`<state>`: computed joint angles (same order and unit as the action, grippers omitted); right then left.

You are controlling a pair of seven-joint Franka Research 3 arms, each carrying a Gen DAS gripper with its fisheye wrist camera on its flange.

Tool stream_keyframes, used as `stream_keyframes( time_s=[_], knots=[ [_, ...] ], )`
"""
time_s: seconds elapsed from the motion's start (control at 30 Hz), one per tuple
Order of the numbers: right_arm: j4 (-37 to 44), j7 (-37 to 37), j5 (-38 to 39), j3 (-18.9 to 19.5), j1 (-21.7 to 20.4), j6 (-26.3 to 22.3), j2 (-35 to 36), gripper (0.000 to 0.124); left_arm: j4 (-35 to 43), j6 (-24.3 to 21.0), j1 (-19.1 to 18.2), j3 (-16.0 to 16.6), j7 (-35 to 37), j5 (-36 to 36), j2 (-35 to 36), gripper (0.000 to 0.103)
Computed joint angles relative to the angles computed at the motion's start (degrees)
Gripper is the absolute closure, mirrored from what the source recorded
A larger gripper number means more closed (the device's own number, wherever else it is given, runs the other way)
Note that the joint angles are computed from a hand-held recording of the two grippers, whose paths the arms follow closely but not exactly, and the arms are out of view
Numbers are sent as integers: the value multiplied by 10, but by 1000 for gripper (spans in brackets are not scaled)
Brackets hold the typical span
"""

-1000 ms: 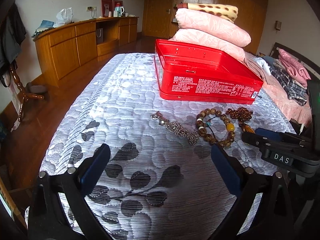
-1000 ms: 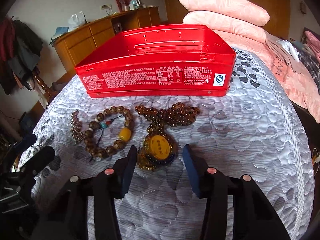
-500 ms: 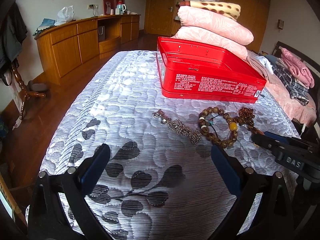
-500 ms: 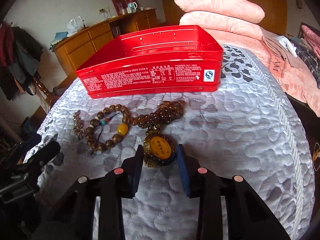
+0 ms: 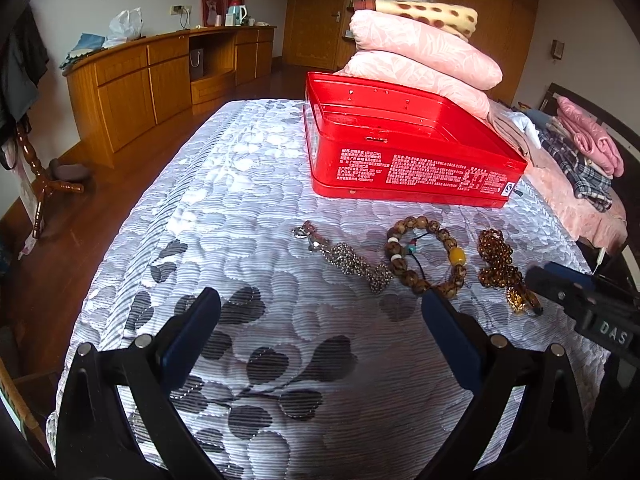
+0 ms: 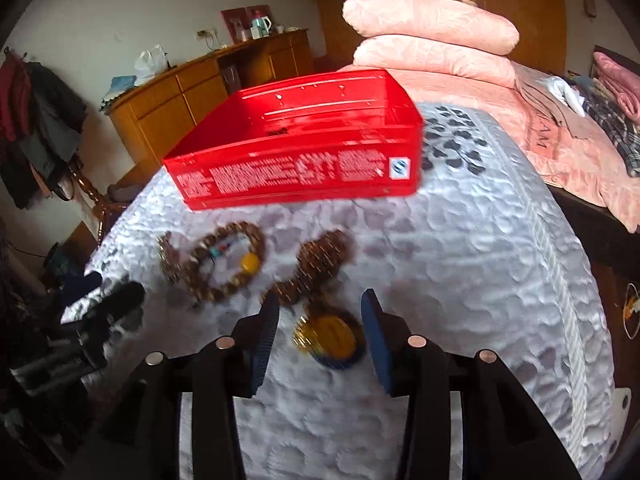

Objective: Organize jewelry
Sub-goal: 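Lower the right tool onto the amber bead necklace and grasp it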

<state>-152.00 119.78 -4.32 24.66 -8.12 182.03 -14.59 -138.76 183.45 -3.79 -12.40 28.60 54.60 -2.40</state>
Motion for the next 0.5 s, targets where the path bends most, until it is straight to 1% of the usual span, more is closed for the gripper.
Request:
stream_keyframes(
  time_s=[0.03,0.07,0.13,0.17,0.23,0.3,0.33,0.37,0.4,0.47,0.5],
  knots=[
    [8,2,-2,4,-4,-3,9,81,0,1,-1,1,5,-7,1,5],
    [20,10,-9,15,-17,-8,22,81,0,3,0,2,3,-6,1,5],
    [40,42,-40,40,-49,-26,41,80,2,8,8,-2,-18,20,0,5],
    [44,52,-48,38,-49,-30,47,80,4,7,13,-4,-32,38,-1,5],
    [49,53,-47,14,-27,-29,60,77,6,5,20,-5,-56,70,-4,5],
    [58,89,-93,27,-47,-32,66,77,8,3,24,-4,-76,94,-6,5],
    [62,106,-113,31,-54,-35,68,76,5,6,20,0,-66,82,-6,5],
    [65,113,-125,28,-52,-35,72,75,1,9,16,5,-47,61,-6,5],
    [69,130,-147,32,-58,-36,75,77,-4,12,9,10,-20,30,-6,5],
    [74,176,-207,49,-81,-37,77,83,-11,15,6,11,10,-5,-6,5],
    [75,189,-225,49,-84,-36,78,84,-15,16,5,12,25,-23,-7,5]
  ],
)
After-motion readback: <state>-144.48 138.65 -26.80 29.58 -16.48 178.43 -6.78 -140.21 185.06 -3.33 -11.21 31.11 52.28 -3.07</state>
